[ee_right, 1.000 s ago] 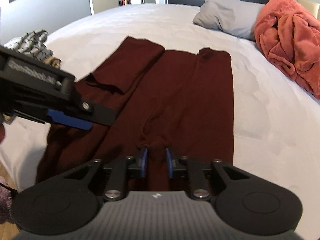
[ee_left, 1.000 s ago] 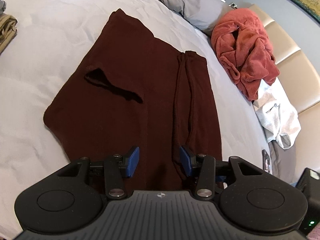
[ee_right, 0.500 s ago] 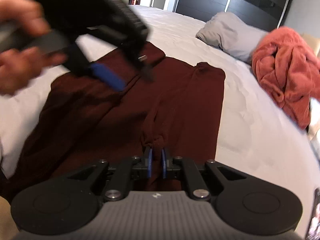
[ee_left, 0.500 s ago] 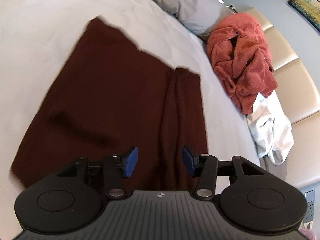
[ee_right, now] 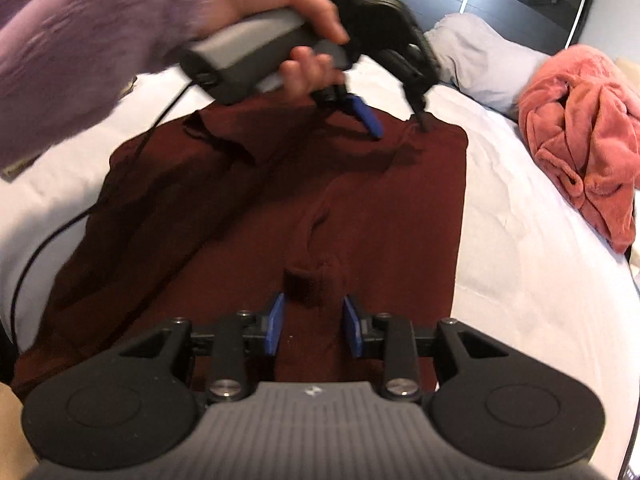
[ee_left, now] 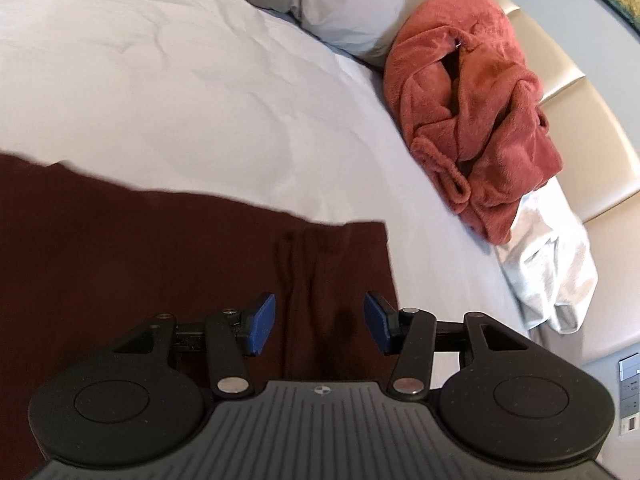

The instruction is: Fold clothes

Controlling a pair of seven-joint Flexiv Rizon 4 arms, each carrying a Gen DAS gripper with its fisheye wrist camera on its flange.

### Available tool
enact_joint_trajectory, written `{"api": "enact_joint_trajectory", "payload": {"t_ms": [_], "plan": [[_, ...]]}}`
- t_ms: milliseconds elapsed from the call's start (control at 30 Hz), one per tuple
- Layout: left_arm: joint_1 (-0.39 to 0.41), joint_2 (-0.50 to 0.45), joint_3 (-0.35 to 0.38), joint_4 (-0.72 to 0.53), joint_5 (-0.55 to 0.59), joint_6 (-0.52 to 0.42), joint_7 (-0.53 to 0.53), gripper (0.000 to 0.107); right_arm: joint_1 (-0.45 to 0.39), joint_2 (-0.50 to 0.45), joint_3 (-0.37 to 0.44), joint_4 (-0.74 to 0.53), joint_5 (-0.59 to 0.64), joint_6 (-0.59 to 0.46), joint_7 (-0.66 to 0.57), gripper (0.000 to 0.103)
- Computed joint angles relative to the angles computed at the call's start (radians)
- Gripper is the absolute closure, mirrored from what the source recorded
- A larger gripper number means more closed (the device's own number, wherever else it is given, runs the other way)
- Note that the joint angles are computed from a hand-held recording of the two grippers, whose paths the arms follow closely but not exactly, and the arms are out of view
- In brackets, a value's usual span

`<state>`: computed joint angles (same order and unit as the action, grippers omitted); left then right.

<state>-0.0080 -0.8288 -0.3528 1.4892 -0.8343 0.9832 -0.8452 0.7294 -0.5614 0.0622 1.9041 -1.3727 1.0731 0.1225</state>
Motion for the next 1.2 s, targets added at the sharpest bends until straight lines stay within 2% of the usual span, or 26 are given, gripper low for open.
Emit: {"api": "enact_joint_trajectory", "payload": {"t_ms": [100,167,200,233,333,500,667,833,933,1033,1200], "plan": [[-0.007,-0.035,-0.008,-0.043,0.006,-0.013,-0.001,0.06,0.009,-0.006,0.001,-0.008,0.009,-0.026,-0.038,0.068],[-0.002,-0.054,-0.019,-0.063,0.006,-0.037,0.008,0.071,0.01,-0.006,0.001,-0.007,0.018,-0.037,-0.048,0.073],[-0.003,-0.062,-0.019,-0.071,0.01,-0.043,0.015,0.082,0.012,-0.004,0.002,-0.005,0.026,-0.045,-0.054,0.079],[-0.006,-0.069,-0.018,-0.08,0.016,-0.048,0.021,0.085,0.015,-0.001,0.003,-0.002,0.032,-0.06,-0.059,0.083],[-0.004,-0.088,-0.036,-0.092,0.005,-0.049,0.044,0.09,0.024,0.008,0.004,0.008,0.039,-0.098,-0.057,0.085],[-0.023,-0.113,-0.046,-0.142,0.006,-0.074,0.043,0.092,0.04,0.028,0.017,0.021,0.075,-0.198,-0.063,0.091],[-0.034,-0.129,-0.054,-0.175,-0.004,-0.099,0.035,0.093,0.038,0.062,0.031,0.049,0.102,-0.282,-0.045,0.091],[-0.016,-0.133,-0.078,-0.152,-0.074,-0.097,0.023,0.094,0.048,0.084,0.055,0.065,0.094,-0.367,-0.048,0.091],[-0.03,-0.133,-0.05,-0.147,-0.057,-0.068,0.02,0.094,0.047,0.087,0.071,0.072,0.079,-0.358,-0.061,0.091],[-0.018,-0.136,-0.056,-0.139,-0.068,-0.06,0.012,0.094,0.029,0.085,0.077,0.075,0.063,-0.288,-0.049,0.092],[-0.029,-0.106,-0.034,-0.112,-0.024,0.0,0.045,0.09,0.019,0.053,0.064,0.058,0.053,-0.211,-0.082,0.09]]}}
